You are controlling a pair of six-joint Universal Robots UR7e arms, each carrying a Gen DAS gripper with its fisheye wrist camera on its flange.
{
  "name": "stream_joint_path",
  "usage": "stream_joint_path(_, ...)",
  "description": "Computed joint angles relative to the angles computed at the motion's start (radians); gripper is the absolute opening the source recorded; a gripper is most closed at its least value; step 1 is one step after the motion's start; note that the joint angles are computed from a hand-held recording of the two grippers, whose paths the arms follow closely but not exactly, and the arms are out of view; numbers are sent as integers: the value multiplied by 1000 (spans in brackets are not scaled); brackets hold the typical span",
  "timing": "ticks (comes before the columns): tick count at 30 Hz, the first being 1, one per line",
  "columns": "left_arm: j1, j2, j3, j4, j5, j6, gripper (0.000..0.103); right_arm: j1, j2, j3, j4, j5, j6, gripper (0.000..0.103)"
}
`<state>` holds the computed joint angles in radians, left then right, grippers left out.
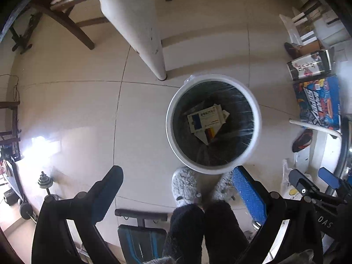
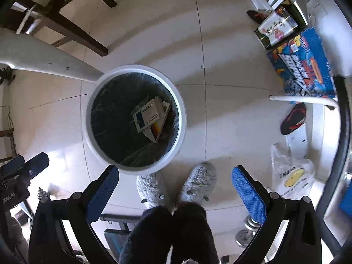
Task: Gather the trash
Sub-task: 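Carry the card and box to the trash bin and release both, then grasp the red snack wrapper with the left tool while the right tool grasps the black lid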
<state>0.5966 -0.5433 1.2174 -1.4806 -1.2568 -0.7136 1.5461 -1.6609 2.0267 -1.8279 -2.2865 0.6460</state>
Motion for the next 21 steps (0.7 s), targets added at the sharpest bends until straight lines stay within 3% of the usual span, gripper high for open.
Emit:
stream_joint_path(11,-70,-39,-170,173,-17,5,102,240,-10,-242,374,12,240,103)
stream_joint_path(21,-120,-32,-445,382,-46,-7,102,470,95,-583,725,63,481,103)
